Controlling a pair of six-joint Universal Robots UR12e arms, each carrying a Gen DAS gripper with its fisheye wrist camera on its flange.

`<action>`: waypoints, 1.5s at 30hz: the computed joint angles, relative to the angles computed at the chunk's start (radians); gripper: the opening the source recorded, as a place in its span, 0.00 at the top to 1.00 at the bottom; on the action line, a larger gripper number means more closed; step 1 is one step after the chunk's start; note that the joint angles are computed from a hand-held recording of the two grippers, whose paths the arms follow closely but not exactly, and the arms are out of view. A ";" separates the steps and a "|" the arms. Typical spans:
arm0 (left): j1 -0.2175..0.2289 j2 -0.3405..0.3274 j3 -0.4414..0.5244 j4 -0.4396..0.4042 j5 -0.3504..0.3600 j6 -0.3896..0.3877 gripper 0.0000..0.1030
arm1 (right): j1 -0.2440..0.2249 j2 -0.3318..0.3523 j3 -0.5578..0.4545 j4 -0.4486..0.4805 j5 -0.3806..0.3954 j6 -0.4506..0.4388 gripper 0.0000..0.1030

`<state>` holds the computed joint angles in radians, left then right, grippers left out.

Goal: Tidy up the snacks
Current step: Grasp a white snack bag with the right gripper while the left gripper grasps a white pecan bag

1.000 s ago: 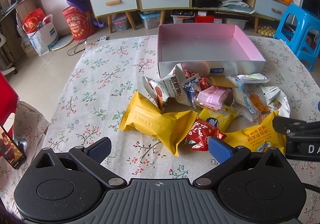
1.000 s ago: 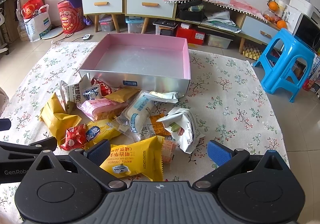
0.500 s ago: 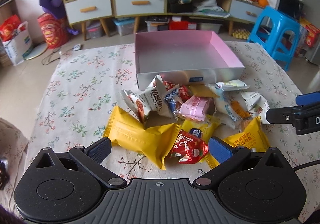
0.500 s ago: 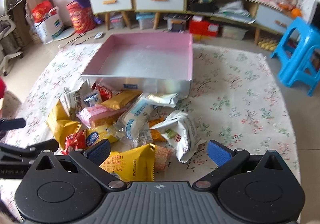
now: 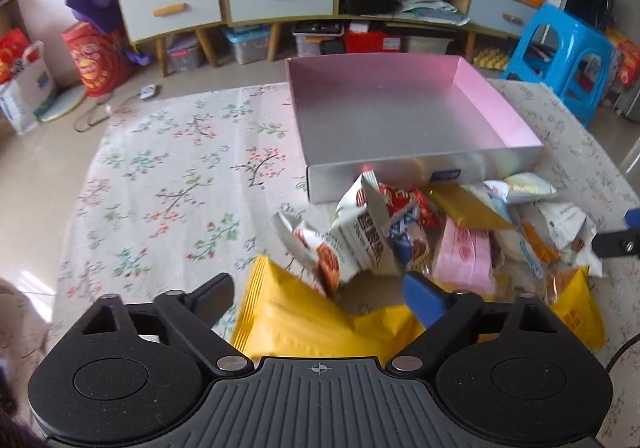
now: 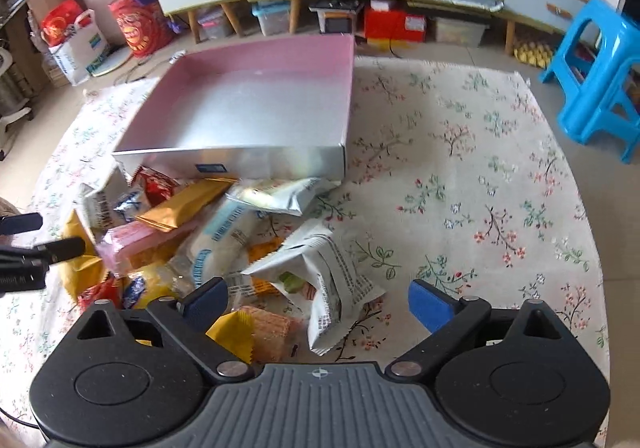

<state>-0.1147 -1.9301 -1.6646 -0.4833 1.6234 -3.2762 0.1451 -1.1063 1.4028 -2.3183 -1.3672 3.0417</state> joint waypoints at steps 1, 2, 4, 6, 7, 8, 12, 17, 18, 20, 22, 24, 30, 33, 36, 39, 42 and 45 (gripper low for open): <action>0.006 -0.005 0.002 0.012 -0.019 0.007 0.13 | 0.000 0.004 -0.004 0.006 -0.005 0.004 0.15; 0.010 -0.011 0.007 0.020 -0.031 0.014 0.14 | 0.001 0.009 -0.011 0.014 -0.008 0.011 0.16; 0.017 -0.023 0.017 0.029 -0.055 0.034 0.15 | 0.000 0.020 -0.026 0.030 -0.004 0.034 0.17; 0.022 -0.034 0.027 0.029 -0.073 0.054 0.16 | -0.002 0.033 -0.041 0.041 0.004 0.065 0.19; 0.024 -0.040 0.032 0.028 -0.080 0.066 0.16 | -0.002 0.038 -0.048 0.049 0.006 0.081 0.20; 0.025 -0.046 0.037 0.033 -0.079 0.078 0.19 | -0.002 0.044 -0.057 0.063 0.007 0.096 0.21; 0.035 -0.062 0.045 0.054 -0.118 0.135 0.25 | -0.001 0.058 -0.076 0.089 0.015 0.128 0.26; 0.070 -0.067 0.039 0.068 -0.232 0.162 0.30 | -0.003 0.071 -0.094 0.126 0.023 0.164 0.34; 0.076 -0.068 0.037 0.074 -0.252 0.163 0.31 | -0.003 0.074 -0.099 0.139 0.026 0.176 0.33; 0.085 -0.071 0.033 0.097 -0.280 0.172 0.31 | -0.006 0.077 -0.102 0.145 0.031 0.191 0.34; 0.093 -0.073 0.027 0.125 -0.310 0.179 0.31 | -0.007 0.077 -0.102 0.145 0.033 0.203 0.36; 0.099 -0.073 0.023 0.147 -0.337 0.185 0.32 | -0.007 0.076 -0.103 0.148 0.034 0.211 0.37; 0.083 -0.073 0.028 0.148 -0.323 0.283 0.28 | -0.015 0.073 -0.106 0.158 0.060 0.241 0.44; 0.064 -0.078 0.031 0.141 -0.255 0.344 0.23 | -0.017 0.071 -0.103 0.161 0.065 0.239 0.45; 0.060 -0.078 0.024 0.143 -0.234 0.361 0.21 | -0.016 0.070 -0.103 0.166 0.065 0.215 0.44; 0.059 -0.072 0.017 0.142 -0.224 0.364 0.20 | -0.014 0.065 -0.093 0.154 0.060 0.193 0.43; 0.053 -0.064 0.004 0.153 -0.215 0.401 0.20 | -0.012 0.064 -0.086 0.141 0.057 0.185 0.40; 0.040 -0.058 -0.003 0.143 -0.189 0.481 0.18 | -0.009 0.064 -0.086 0.144 0.048 0.170 0.38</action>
